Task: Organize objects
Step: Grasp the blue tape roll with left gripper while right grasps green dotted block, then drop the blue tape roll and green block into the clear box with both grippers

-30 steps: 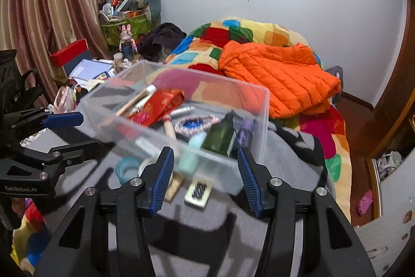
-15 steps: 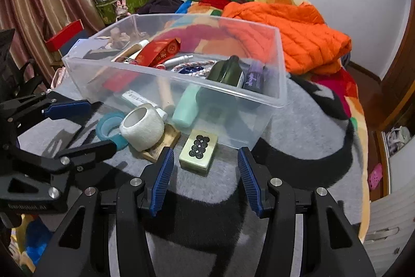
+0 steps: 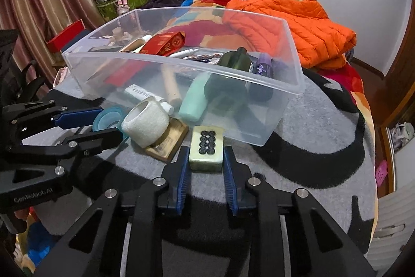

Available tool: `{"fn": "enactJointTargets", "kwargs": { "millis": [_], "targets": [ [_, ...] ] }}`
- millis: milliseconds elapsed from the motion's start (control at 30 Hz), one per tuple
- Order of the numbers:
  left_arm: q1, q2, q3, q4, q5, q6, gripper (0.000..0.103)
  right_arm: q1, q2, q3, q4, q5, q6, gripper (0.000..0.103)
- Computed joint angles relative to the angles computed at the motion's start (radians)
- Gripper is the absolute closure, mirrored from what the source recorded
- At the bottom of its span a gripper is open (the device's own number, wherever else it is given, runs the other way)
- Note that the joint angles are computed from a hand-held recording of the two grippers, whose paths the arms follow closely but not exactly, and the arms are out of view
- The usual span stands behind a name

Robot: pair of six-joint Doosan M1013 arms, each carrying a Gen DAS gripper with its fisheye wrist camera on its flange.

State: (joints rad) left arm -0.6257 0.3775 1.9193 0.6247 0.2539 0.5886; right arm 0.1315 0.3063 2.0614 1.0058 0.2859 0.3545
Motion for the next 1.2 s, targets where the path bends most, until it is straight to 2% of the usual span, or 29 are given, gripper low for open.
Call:
{"fn": "enactJointTargets", "kwargs": {
  "millis": [100, 367, 700, 933, 1100, 1200],
  "targets": [
    [-0.004, -0.015, 0.019, 0.082, -0.007, -0.101, 0.065, -0.006, -0.014, 0.013, 0.067, 0.007, -0.065, 0.081],
    [-0.018, -0.074, 0.064, 0.416, -0.011, -0.459, 0.065, -0.009, -0.068, 0.051, 0.28, 0.0, -0.275, 0.081],
    [-0.022, -0.12, 0.076, 0.717, 0.011, -0.772, 0.065, -0.024, -0.14, 0.069, 0.561, 0.045, -0.531, 0.081],
    [-0.015, -0.128, 0.057, 0.831, 0.047, -0.877, 0.065, -0.011, -0.143, 0.039, 0.671, 0.041, -0.622, 0.081],
    [-0.005, -0.12, 0.033, 0.836, 0.054, -0.869, 0.065, 0.004, -0.122, 0.011, 0.7, 0.03, -0.638, 0.081],
    [0.003, -0.107, 0.014, 0.802, 0.049, -0.83, 0.065, 0.02, -0.099, -0.012, 0.706, -0.003, -0.642, 0.081]
  ]
}}
